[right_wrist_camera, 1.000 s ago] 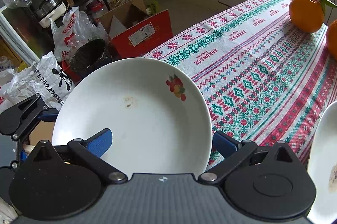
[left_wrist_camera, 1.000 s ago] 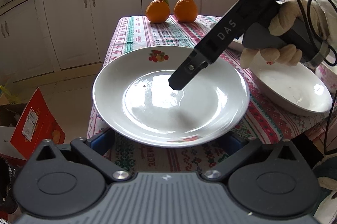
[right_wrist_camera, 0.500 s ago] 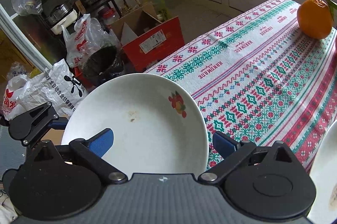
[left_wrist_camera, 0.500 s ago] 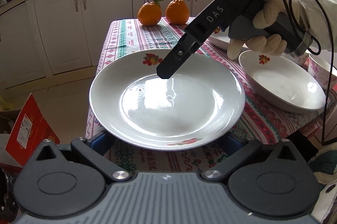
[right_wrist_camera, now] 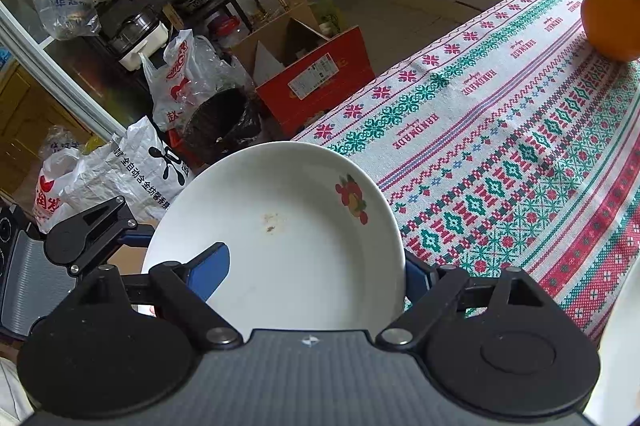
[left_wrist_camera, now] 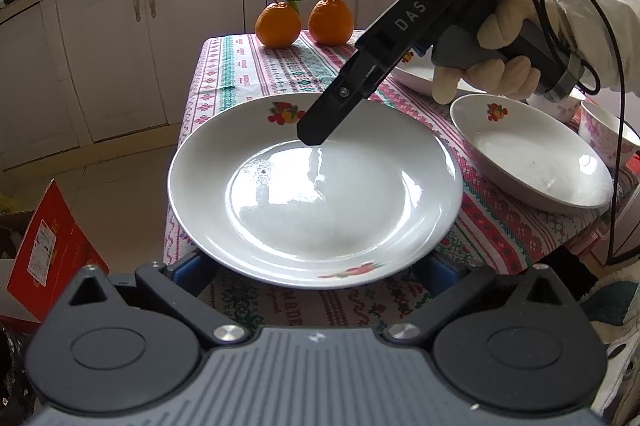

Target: Organize plates and bowls

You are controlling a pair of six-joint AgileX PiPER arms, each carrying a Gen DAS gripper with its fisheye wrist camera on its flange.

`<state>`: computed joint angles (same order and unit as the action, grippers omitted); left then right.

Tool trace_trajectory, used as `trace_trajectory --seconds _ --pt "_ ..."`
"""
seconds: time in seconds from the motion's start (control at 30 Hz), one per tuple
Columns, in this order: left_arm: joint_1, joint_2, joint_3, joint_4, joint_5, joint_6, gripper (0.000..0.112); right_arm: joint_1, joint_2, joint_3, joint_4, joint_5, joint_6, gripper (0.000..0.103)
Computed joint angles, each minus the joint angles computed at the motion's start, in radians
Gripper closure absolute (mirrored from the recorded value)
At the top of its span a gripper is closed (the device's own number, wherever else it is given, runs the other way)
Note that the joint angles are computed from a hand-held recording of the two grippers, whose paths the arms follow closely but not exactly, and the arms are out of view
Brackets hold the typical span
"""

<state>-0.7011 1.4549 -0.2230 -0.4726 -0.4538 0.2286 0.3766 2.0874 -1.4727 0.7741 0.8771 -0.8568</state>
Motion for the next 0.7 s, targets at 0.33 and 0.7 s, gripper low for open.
trace_trajectory --seconds 0.33,0.7 --pt "0.082 0.024 -0.055 0.141 0.033 -0.023 0.011 -0.01 -0.002 -0.024 -0.024 -0.019 0.015 0.011" --pt "0.274 0.164 -0.219 0.654 0.062 -0.357 0.011 -0.051 0.054 -0.14 -0.066 -0.023 0.078 0.011"
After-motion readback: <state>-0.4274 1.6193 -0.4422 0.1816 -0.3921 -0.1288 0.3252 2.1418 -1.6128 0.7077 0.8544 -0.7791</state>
